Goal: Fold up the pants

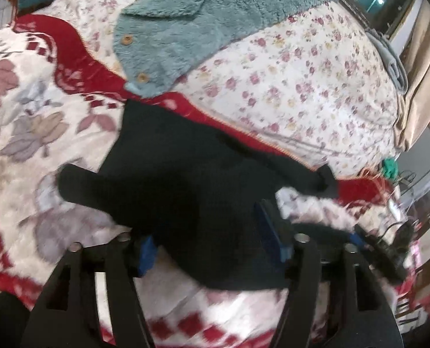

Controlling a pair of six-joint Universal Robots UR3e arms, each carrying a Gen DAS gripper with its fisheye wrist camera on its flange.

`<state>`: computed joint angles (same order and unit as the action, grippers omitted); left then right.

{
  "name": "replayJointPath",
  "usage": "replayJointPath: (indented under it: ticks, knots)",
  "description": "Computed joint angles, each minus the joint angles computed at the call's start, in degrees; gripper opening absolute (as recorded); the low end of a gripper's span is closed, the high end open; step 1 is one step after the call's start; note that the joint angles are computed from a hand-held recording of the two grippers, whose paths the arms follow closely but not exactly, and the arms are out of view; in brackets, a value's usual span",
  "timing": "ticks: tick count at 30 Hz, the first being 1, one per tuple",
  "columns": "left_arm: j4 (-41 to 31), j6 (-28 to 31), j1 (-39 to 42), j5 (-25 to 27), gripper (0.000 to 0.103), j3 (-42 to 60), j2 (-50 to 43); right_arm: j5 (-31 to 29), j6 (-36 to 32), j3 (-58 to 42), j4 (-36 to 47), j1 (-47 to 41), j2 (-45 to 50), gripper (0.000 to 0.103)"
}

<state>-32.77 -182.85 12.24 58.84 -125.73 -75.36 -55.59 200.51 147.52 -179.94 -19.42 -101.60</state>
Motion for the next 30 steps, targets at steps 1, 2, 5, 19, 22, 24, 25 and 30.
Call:
replayJointPath:
  ticks: [1, 2, 5, 19, 22, 24, 25, 30]
  knots:
    - [0.57, -0.92, -0.86, -0.07, 0.066, 1.93, -2.13, 0.78, 0.32, -0.42, -0.6, -0.9, 1.27, 0.06]
    - [1.55, -2.5, -2.42, 0.76, 0.066, 4.87, -5.08, 2.06, 0.7, -0.94, -1.51, -2.46, 3.29, 0.06]
    - [3.35, -5.3, -4.45, 0.52, 0.066, 10.48, -11.13, 3.07, 1.24, -4.25, -1.16, -4.87, 7.59, 0.06]
    - [-9.51, -2.44, 4.07, -3.18, 0.066, 8.23, -1.18, -0.42, -0.87, -25.4, 9.11, -3.6, 20.37, 0.061]
    - [-15.67, 1.93, 8.36, -1.48, 0.066, 3.11, 6.07, 2.79, -0.36, -23.11, 6.8, -3.06, 20.57, 0.061]
    - [-18.84, 4.22, 10.07, 0.98, 0.066, 1.24, 9.68, 4.91, -0.88, -22.08, 5.91, -1.92, 20.06, 0.061]
    - [-18.07, 4.06, 10.01, 3.3, 0.066, 0.57, 10.97, 4.7, -1.52, -22.34, 6.68, -0.75, 19.52, 0.061]
    - [-24.84, 10.19, 16.36, 3.69, 0.066, 0.34, 22.91, 1.9, -3.51, -22.79, 8.98, 2.0, 16.28, 0.061]
